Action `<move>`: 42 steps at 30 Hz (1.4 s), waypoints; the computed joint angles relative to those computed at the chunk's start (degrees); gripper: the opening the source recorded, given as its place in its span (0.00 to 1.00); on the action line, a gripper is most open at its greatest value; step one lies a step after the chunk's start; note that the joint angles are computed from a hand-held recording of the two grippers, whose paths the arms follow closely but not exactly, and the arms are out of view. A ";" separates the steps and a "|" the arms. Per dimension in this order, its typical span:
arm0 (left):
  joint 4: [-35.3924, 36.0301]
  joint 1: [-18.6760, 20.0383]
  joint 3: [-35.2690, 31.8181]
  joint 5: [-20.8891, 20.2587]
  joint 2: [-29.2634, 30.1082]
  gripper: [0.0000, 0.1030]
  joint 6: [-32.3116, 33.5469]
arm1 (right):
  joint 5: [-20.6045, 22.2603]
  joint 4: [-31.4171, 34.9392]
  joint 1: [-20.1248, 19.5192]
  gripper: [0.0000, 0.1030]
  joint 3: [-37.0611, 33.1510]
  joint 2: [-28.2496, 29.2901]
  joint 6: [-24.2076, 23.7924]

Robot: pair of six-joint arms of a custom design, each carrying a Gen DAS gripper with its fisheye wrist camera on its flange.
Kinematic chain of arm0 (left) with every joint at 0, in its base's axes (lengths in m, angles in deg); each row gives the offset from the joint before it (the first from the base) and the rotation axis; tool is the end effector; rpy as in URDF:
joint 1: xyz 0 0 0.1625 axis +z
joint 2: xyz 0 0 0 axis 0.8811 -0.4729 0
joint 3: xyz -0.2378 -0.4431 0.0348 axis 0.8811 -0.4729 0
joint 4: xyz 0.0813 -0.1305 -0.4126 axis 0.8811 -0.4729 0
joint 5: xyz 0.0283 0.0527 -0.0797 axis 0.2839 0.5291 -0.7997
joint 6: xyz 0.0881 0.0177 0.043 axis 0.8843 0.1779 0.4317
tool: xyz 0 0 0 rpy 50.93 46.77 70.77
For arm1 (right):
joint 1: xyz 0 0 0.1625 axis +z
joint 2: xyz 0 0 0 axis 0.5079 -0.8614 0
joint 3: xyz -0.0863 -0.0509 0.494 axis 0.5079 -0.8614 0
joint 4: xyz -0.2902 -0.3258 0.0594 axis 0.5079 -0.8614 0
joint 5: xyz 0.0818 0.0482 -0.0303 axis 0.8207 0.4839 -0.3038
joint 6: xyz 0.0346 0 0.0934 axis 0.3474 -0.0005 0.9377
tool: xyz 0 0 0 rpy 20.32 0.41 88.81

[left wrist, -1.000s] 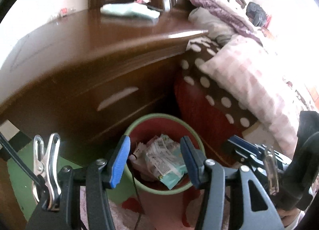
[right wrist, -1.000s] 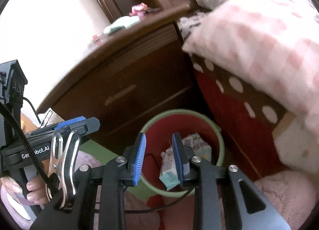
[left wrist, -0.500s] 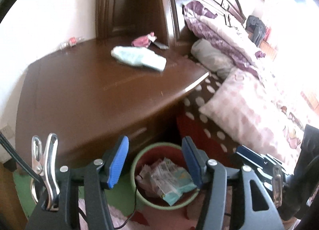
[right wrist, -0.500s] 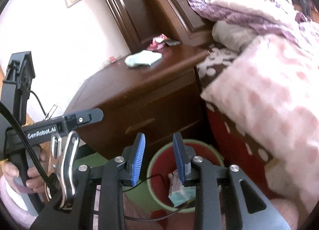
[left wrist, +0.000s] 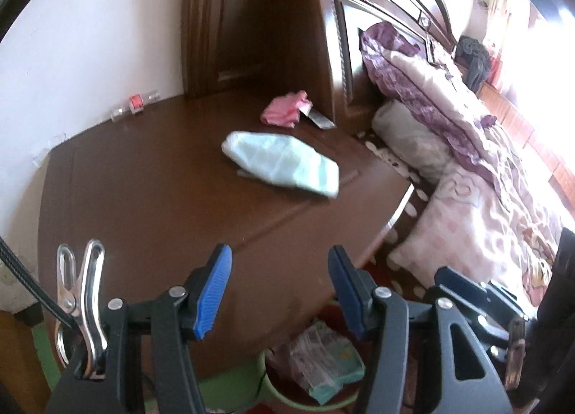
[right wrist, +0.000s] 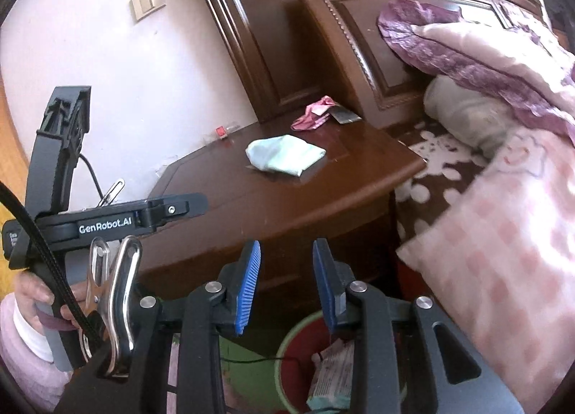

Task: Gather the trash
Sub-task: 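Raise both open grippers back up to the white face mask, then close the right gripper on the white face mask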

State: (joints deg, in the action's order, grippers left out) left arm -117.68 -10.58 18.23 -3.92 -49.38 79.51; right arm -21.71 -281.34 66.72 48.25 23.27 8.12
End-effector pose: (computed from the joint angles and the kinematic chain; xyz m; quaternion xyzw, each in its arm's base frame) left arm -0.2852 -0.6699 0.2199 0.2298 0.8955 -0.2847 0.2534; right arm 0.1899 -0.5953 0.2091 0.1914 -0.8913 0.3855 0.1428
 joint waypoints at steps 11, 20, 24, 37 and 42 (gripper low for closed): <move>2.07 2.25 -8.70 0.80 4.50 0.57 3.21 | 1.02 4.85 -0.08 0.31 -7.78 3.35 0.27; 0.76 4.23 -14.83 1.27 8.18 0.57 4.09 | 1.92 7.56 -0.95 0.31 -12.71 5.64 2.58; 0.97 5.09 -17.16 0.83 9.62 0.57 3.80 | 1.99 8.98 -1.15 0.31 -15.13 7.05 2.61; 3.85 7.30 -21.26 -2.46 12.08 0.57 1.02 | -0.36 10.56 -1.67 0.31 -21.64 11.15 1.98; 4.84 7.64 -21.78 -3.42 12.55 0.57 1.44 | -0.64 10.56 -1.79 0.31 -22.98 12.13 0.21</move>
